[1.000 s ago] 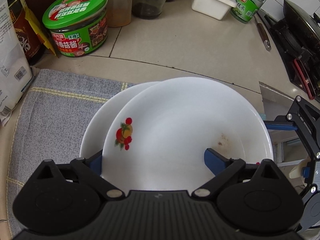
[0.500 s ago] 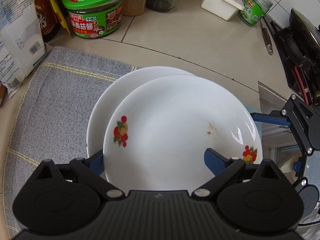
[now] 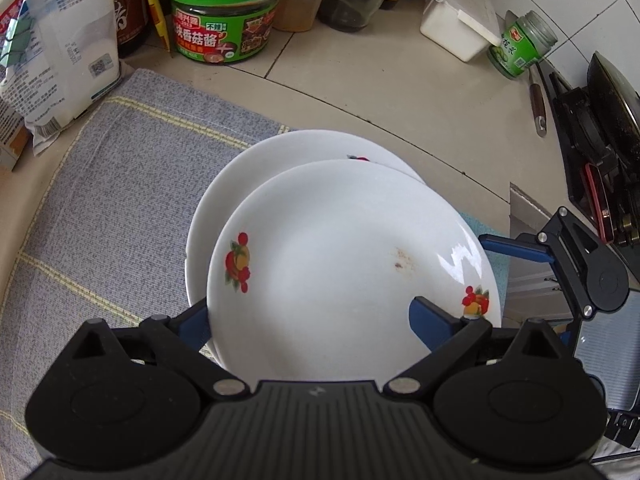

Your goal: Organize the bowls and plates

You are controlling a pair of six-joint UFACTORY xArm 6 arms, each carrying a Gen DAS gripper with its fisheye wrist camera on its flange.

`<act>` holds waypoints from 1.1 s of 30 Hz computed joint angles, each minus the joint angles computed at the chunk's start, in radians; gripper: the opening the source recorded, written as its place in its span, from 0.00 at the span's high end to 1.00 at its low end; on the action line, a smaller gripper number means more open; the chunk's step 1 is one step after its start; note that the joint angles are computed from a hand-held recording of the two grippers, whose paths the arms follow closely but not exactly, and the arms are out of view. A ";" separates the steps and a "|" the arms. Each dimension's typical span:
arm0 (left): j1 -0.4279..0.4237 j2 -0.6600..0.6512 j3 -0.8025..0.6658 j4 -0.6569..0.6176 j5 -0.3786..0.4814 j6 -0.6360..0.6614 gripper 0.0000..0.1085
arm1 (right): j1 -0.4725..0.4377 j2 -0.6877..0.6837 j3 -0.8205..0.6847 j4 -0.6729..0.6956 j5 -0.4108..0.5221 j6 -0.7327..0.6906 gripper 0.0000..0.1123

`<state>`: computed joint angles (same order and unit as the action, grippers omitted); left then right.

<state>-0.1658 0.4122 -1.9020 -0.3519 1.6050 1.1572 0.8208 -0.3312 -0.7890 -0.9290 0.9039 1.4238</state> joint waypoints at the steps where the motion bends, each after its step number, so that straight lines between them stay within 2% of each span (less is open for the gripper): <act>1: 0.002 0.001 -0.004 0.000 0.003 -0.007 0.09 | -0.002 -0.001 0.002 -0.006 -0.006 0.004 0.08; 9: 0.009 -0.003 -0.002 -0.002 -0.001 -0.012 0.09 | -0.020 0.007 -0.001 -0.023 -0.045 -0.005 0.08; 25: 0.026 -0.024 0.021 0.021 -0.007 -0.017 0.08 | -0.016 0.022 -0.007 -0.024 -0.044 -0.017 0.08; 28: 0.035 -0.020 0.017 0.011 0.010 -0.018 0.08 | -0.026 0.011 0.003 -0.038 -0.072 0.011 0.08; 33: 0.055 -0.104 0.140 -0.053 -0.088 0.054 0.08 | -0.014 0.011 -0.008 -0.055 -0.038 0.016 0.08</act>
